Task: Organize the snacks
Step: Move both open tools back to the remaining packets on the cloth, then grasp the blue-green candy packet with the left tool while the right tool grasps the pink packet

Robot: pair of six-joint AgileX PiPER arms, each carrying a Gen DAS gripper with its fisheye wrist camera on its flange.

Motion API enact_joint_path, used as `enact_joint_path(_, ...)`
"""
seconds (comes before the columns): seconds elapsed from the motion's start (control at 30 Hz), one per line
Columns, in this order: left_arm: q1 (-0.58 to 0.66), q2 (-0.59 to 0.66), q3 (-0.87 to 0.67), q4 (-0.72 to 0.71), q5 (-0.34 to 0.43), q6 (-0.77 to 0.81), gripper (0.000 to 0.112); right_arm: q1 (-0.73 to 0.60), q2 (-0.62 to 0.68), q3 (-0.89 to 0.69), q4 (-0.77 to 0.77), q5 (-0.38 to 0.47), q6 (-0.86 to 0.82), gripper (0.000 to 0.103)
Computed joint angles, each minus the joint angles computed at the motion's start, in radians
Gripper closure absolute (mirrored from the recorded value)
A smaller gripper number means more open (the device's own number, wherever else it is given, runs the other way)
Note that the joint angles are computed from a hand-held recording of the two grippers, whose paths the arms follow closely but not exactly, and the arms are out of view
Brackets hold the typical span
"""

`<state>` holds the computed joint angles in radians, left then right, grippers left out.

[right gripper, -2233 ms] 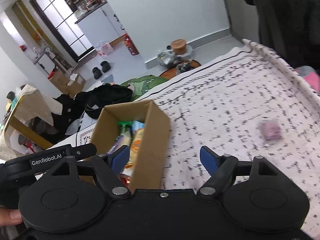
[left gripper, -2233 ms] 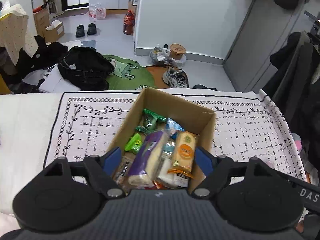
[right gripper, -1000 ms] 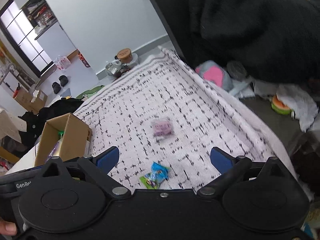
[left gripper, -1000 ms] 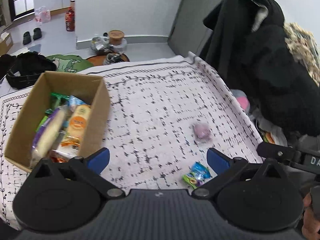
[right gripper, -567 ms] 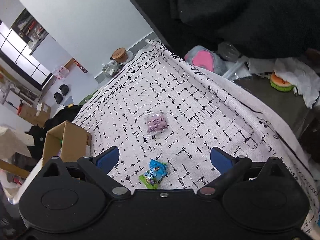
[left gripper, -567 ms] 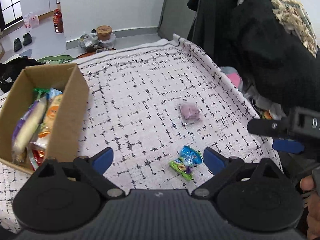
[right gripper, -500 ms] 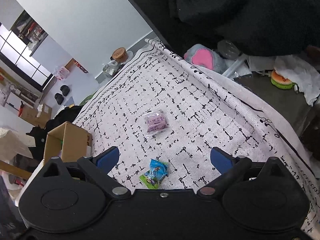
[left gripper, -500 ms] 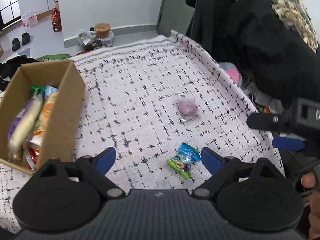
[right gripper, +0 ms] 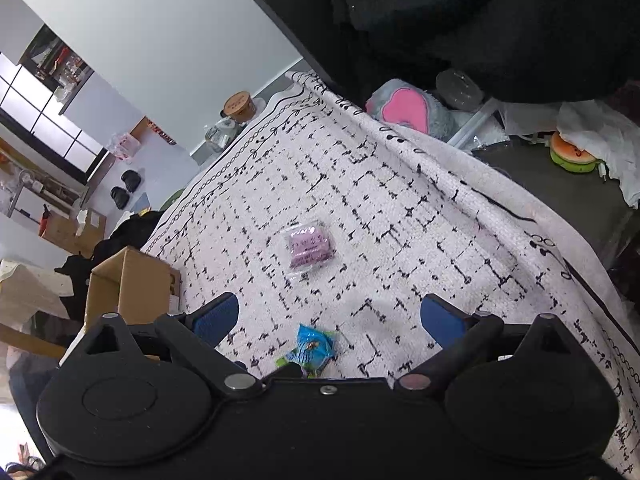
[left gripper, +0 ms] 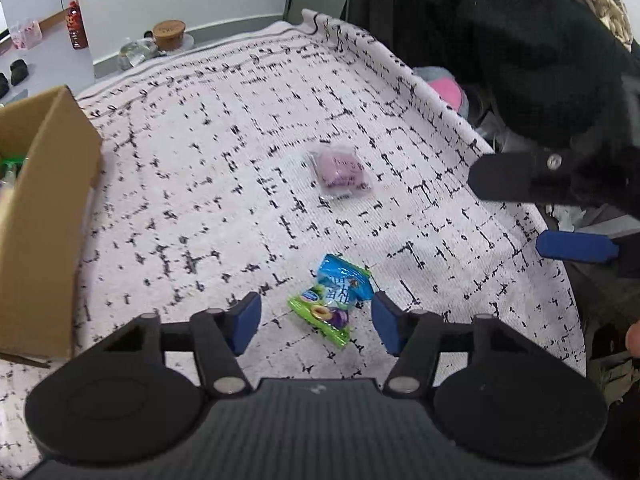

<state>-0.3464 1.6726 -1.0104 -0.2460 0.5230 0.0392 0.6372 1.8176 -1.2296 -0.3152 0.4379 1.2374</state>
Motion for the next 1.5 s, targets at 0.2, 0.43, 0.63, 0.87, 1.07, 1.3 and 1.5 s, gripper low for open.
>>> enact_joint_path(0.2,-0.015,0.064,-0.032,-0.022,-0.015,0.009,0.059,-0.015,0.030,-0.024,0.031,0.009,-0.036,0.005)
enact_joint_path(0.43,-0.024,0.136,-0.070,-0.022,-0.024,-0.012,0.065,-0.029,0.055,-0.046,0.069,0.018,-0.080,0.005)
enact_joint_path(0.63,-0.020,0.180,-0.084,-0.046,-0.021,-0.005,0.072,-0.032,0.077,-0.072,0.081,0.039,-0.099,0.005)
enact_joint_path(0.87,0.000,0.160,-0.047,-0.075,-0.077,-0.009,0.082,-0.028,0.119,-0.131,0.085,0.089,-0.127,0.005)
enact_joint_path(1.07,0.042,0.127,-0.054,-0.073,-0.084,-0.012,0.083,-0.020,0.163,-0.195,0.062,0.119,-0.113,0.006)
enact_joint_path(1.3,0.091,0.105,-0.091,-0.040,-0.056,-0.029,0.083,0.005,0.275,-0.376,0.020,0.180,-0.136,0.011)
enact_joint_path(1.5,0.145,0.089,-0.117,-0.026,-0.030,-0.028,0.083,-0.002,0.339,-0.471,0.037,0.218,-0.171,0.013)
